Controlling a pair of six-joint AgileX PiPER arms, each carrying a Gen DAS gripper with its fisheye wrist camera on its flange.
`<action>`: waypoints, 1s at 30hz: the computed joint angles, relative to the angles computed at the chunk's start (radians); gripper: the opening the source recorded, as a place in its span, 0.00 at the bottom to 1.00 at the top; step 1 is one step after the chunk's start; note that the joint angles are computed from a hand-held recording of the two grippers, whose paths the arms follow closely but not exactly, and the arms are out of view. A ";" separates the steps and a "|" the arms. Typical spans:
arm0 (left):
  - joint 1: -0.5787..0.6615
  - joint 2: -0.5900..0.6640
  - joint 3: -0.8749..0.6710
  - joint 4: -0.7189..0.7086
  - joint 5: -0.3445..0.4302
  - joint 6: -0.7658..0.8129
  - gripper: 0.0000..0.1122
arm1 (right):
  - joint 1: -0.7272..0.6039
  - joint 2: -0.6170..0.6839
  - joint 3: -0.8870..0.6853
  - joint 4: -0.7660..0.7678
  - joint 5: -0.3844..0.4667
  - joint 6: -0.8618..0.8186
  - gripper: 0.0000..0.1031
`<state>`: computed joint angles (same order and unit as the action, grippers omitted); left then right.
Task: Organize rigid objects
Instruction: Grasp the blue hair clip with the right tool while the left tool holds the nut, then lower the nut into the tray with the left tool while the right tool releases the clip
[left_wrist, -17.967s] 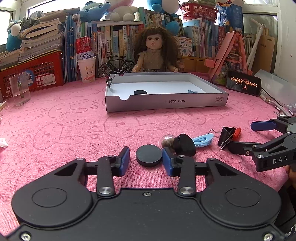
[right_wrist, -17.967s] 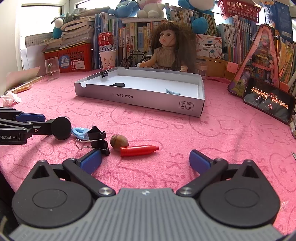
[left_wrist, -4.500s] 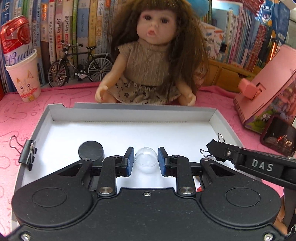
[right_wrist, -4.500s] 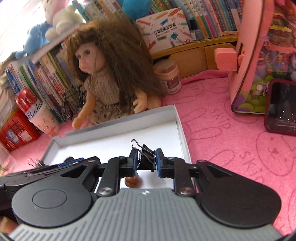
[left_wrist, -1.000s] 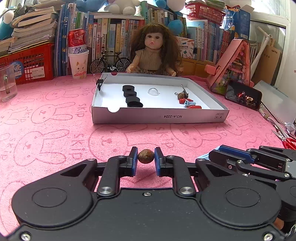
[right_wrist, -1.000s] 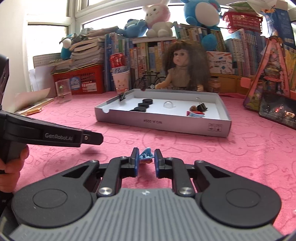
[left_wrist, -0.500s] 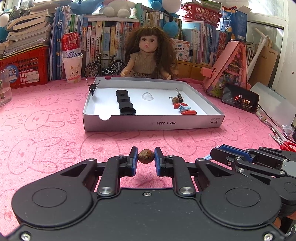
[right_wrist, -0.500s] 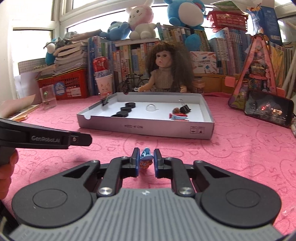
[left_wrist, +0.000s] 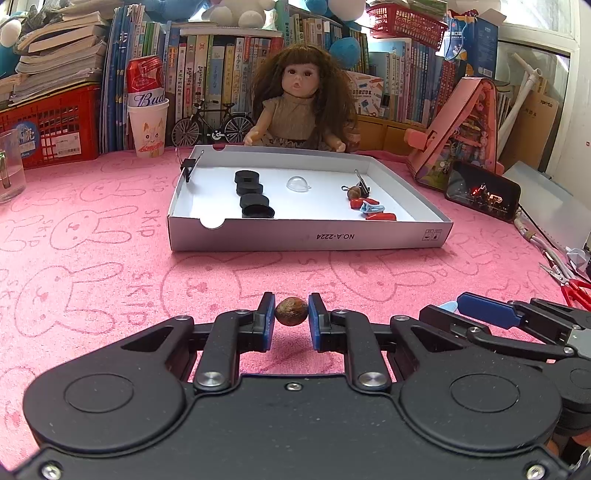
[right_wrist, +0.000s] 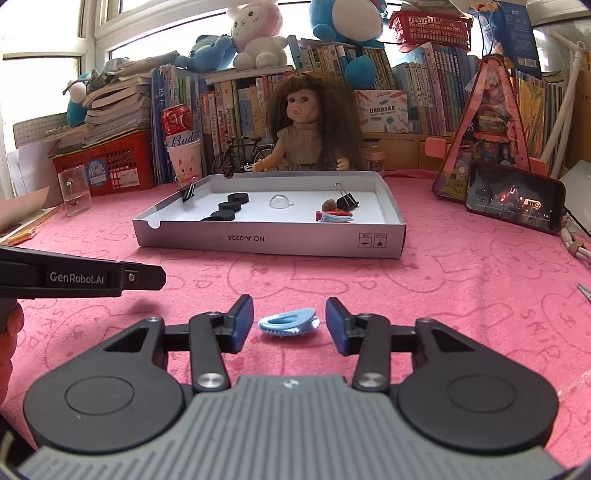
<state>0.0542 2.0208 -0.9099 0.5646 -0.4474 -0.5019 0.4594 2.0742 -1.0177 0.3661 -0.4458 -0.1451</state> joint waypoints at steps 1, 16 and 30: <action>0.001 0.001 0.002 -0.001 -0.002 0.001 0.16 | 0.005 0.003 -0.003 0.024 -0.001 -0.017 0.59; -0.012 0.001 -0.025 -0.014 0.005 0.010 0.16 | -0.012 0.003 -0.020 -0.006 -0.005 -0.006 0.42; -0.057 0.078 -0.318 0.267 0.145 -0.343 0.16 | -0.103 0.061 -0.290 0.072 0.176 -0.034 0.42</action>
<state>-0.0032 2.0987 -1.2275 0.8315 -0.3027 -0.8447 0.3563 2.1356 -1.3078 0.4383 -0.2703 -0.1795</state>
